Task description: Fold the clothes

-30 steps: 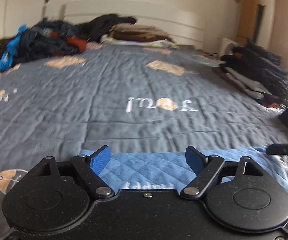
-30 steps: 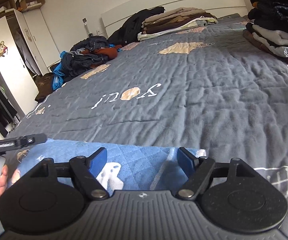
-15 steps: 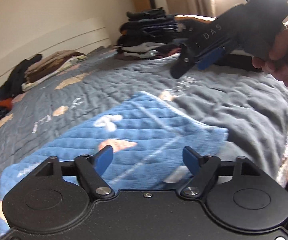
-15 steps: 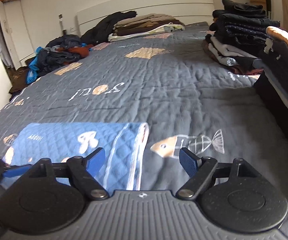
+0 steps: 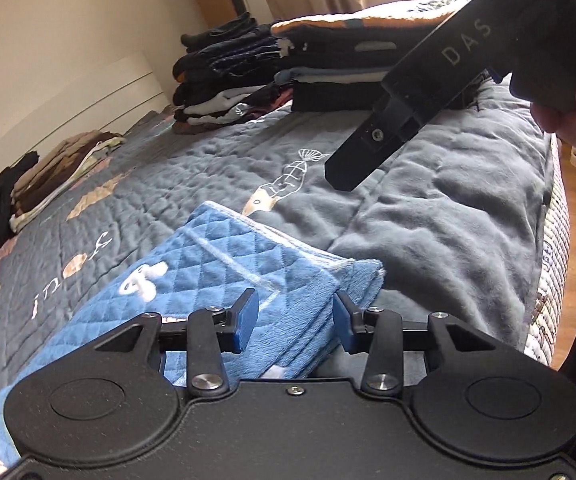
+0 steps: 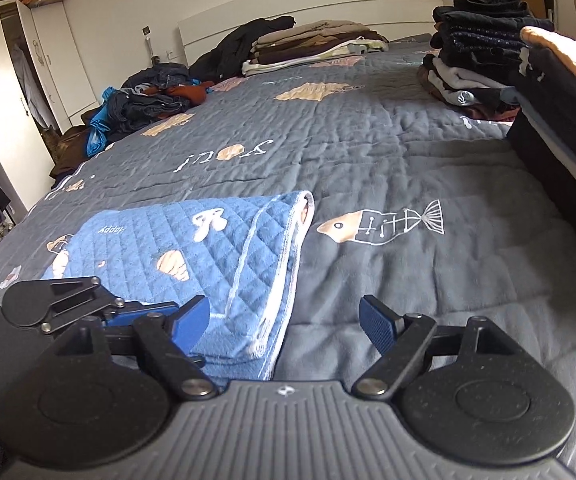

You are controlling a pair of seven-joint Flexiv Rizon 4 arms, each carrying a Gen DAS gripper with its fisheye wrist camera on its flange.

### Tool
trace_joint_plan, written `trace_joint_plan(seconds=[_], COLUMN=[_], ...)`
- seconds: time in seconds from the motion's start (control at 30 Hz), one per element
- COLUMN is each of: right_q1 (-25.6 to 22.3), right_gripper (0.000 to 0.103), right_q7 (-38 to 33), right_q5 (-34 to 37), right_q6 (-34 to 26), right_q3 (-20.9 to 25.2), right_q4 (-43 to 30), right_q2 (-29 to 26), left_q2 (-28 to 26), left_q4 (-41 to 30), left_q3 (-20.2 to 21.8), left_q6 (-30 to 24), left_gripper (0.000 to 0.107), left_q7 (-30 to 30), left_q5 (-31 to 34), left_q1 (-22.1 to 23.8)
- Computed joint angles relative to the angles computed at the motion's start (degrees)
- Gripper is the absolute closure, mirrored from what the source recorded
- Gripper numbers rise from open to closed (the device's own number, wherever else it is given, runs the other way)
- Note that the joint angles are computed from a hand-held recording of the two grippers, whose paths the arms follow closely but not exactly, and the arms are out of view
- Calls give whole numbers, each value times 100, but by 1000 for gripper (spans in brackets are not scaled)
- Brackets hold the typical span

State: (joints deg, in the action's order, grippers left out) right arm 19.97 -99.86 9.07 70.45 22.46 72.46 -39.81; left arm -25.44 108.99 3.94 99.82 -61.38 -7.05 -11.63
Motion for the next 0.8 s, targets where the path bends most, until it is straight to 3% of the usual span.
trace_joint_plan(seconds=[0.27,0.43,0.57,0.8], right_q1=[-191,-281,-412,-804], right_gripper=[22,22,22,22], right_q7=[-420,-646,-847,-1904], right_q5=[138,327,508,1316], right_q6=[-101,-27,-262,-1219], right_q3=[163,228,371,844], right_q4=[150,193,100,-264], right_q2=[118,175,155,166], left_q2=[-171,-171,-205,-209], left_q4=[-300,-361,-420,-495], left_q3=[513,249,384,405], left_q6=[-265,-510,-540,-694], left_gripper=[66,92,92,89], left_q7=[37,181,116,-24], left_q5=[143,272,391,460], left_q1=[-419,-223,-330,-318])
